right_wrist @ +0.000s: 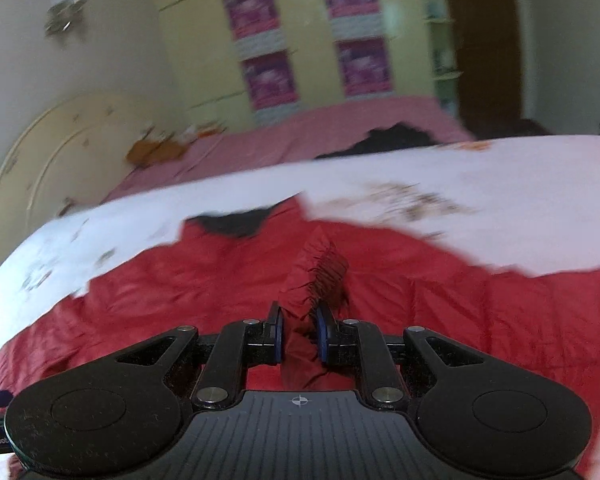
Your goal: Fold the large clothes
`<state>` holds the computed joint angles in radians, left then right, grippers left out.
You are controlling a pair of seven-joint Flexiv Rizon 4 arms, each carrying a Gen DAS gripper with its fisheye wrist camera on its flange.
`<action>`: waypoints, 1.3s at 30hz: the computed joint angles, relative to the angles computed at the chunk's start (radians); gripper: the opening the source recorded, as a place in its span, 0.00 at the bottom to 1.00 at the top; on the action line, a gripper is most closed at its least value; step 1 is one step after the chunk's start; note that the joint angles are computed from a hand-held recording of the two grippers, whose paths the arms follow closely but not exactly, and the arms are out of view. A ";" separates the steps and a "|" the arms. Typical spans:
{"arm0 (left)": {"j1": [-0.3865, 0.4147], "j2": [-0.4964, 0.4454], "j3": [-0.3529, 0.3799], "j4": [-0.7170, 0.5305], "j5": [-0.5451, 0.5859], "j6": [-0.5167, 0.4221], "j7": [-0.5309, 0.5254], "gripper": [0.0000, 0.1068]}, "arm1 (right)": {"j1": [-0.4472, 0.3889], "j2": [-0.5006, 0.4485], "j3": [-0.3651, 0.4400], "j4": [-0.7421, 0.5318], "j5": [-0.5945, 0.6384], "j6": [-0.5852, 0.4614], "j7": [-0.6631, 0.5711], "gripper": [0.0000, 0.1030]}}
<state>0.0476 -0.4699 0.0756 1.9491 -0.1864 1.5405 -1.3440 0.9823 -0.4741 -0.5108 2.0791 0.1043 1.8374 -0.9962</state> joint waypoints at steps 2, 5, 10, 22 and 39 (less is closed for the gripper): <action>0.025 -0.002 -0.010 -0.002 -0.009 -0.005 0.010 0.86 | -0.056 -0.032 0.082 -0.057 -0.027 -0.027 0.018 0.15; 0.055 -0.011 -0.027 -0.010 -0.026 -0.015 0.021 0.86 | -0.196 -0.067 0.249 -0.142 -0.094 -0.070 0.052 0.15; 0.131 -0.017 -0.125 -0.007 -0.076 -0.018 0.083 0.86 | -0.378 -0.110 0.450 -0.221 -0.198 -0.107 0.077 0.75; 0.243 -0.102 -0.431 -0.077 -0.290 -0.121 0.345 0.89 | 0.014 0.022 -0.034 0.039 0.044 0.038 -0.030 0.87; 0.344 -0.185 -0.630 -0.105 -0.393 0.049 0.517 0.08 | 0.195 0.002 -0.320 0.178 0.164 0.029 -0.036 0.87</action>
